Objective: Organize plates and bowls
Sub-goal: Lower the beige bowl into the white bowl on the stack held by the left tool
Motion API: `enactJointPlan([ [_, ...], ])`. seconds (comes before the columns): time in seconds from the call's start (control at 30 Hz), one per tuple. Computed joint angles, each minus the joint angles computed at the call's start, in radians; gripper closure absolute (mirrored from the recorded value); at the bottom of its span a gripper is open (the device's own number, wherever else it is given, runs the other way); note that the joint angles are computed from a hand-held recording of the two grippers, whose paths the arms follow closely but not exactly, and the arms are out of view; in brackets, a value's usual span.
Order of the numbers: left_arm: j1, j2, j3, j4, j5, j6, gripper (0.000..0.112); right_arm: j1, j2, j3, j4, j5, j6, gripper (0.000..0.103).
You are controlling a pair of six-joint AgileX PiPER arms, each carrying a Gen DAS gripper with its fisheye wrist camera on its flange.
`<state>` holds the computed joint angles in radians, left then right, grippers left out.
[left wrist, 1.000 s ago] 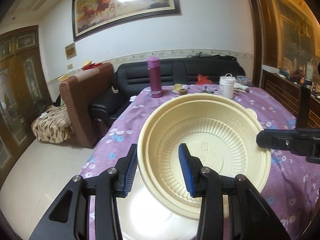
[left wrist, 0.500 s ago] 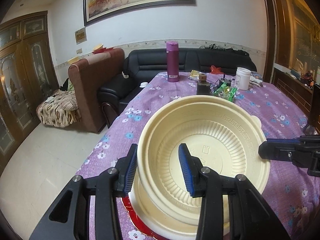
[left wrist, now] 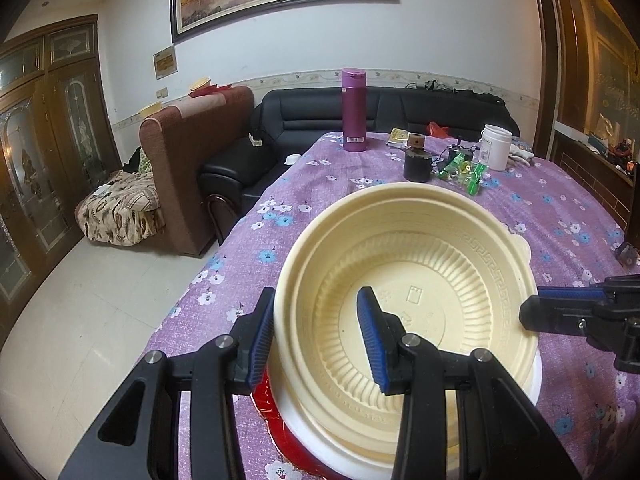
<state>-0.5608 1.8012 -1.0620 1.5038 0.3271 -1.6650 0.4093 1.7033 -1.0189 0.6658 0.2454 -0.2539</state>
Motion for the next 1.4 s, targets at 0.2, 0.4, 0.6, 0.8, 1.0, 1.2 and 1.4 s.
enactJointPlan([
  [0.2,-0.003,0.001,0.002,-0.001,0.008,0.000,0.073,-0.012,0.000,0.008,0.113,0.015,-0.110,0.084],
  [0.4,-0.007,0.004,0.002,-0.005,0.020,0.006,0.073,-0.015,0.002,0.007,0.131,0.018,-0.145,0.084],
  [0.6,-0.016,0.000,0.013,0.009,0.042,-0.006,0.071,-0.017,-0.007,0.018,0.154,0.024,-0.170,0.084],
  [0.8,-0.021,-0.010,0.028,0.021,0.052,-0.021,0.070,-0.009,-0.024,0.030,0.132,0.019,-0.153,0.084],
  [1.0,-0.025,-0.031,0.063,0.050,0.062,-0.055,0.066,-0.007,-0.043,0.052,0.141,0.013,-0.160,0.084],
  [1.2,-0.029,-0.049,0.090,0.065,0.079,-0.078,0.060,0.001,-0.066,0.079,0.148,-0.001,-0.163,0.084],
  [1.4,-0.035,-0.068,0.110,0.084,0.088,-0.101,0.059,0.010,-0.088,0.103,0.149,-0.011,-0.156,0.084],
])
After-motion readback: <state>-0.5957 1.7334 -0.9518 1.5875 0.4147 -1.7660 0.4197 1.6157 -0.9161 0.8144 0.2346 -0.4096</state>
